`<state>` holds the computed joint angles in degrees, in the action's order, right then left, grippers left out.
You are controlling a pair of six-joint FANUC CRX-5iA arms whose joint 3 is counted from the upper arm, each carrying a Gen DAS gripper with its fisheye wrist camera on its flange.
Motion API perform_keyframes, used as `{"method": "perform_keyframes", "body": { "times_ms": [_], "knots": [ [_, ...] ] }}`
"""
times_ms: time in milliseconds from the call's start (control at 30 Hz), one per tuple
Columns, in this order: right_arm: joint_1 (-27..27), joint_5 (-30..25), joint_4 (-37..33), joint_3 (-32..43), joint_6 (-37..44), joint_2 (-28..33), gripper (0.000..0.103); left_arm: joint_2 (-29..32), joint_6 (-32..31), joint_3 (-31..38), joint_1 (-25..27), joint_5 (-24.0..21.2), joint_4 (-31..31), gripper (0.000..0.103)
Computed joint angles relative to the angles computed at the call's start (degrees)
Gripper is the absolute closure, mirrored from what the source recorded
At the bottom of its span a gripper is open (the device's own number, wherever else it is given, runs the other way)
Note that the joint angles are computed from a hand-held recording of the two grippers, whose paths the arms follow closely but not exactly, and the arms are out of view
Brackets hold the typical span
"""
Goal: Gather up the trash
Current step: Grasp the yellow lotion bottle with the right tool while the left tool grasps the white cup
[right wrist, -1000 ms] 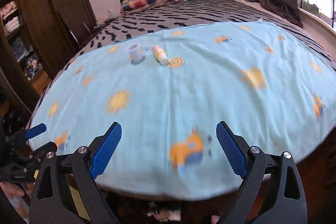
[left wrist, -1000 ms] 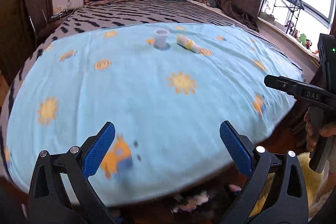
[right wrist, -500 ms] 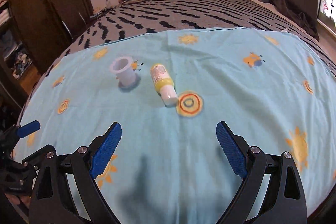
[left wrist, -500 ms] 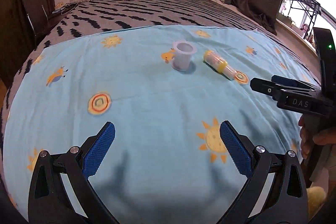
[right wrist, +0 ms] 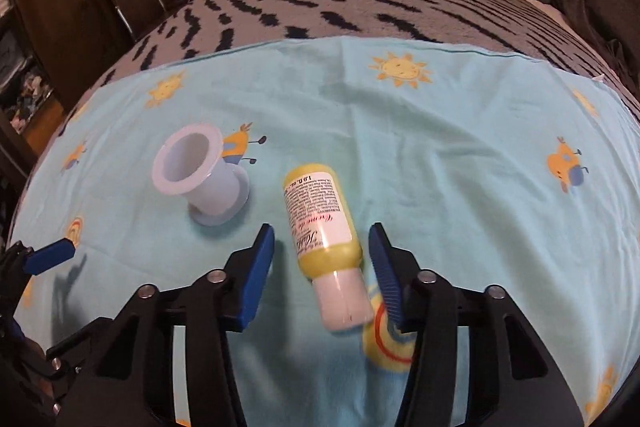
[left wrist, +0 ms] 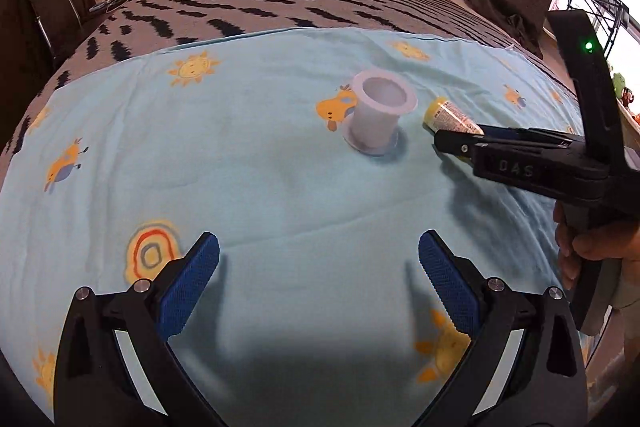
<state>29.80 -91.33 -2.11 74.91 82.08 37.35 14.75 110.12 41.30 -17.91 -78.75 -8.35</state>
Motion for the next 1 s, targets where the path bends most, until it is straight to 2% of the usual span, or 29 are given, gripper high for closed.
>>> {"method": "perform_keyframes", "body": {
  "times_ms": [133, 233, 333, 633, 733, 800, 867, 1000],
  "knots": [
    [-0.5, -0.8, -0.1, 3.2, 0.3, 2.1, 0.071, 2.7, -0.6, 3.0, 0.2, -0.2, 0.5, 0.008],
    [-1.7, -1.0, -1.6, 5.2, -0.3, 3.0, 0.071, 5.0, -1.3, 5.7, 0.5, -0.1, 0.9, 0.008],
    [-2.7, 1.9, -2.1, 1.5, -1.4, 1.0, 0.071, 7.3, -2.0, 8.4, 0.9, 0.6, 1.7, 0.008],
    [-4.3, 3.2, -2.0, -0.7, -0.5, -0.7, 0.071, 15.6, -3.2, 20.5, 1.1, -1.0, 2.6, 0.009],
    [-4.7, 3.4, -1.7, -2.0, -0.2, -1.6, 0.071, 18.5, -3.2, 24.9, 1.1, -2.4, 2.5, 0.026],
    [-4.8, 3.5, -1.8, -2.9, 0.0, -2.1, 0.071, 20.0, -3.9, 27.2, 1.4, -3.7, 3.6, 0.048],
    [-4.8, 4.0, -1.8, -4.4, 0.1, -3.1, 0.071, 20.8, -5.0, 28.1, 1.7, -4.5, 5.3, 0.058],
    [-4.7, 5.2, -2.2, -8.0, 0.0, -5.8, 0.071, 19.3, -5.5, 27.4, 0.9, -5.4, 3.9, 0.058]
  ]
}}
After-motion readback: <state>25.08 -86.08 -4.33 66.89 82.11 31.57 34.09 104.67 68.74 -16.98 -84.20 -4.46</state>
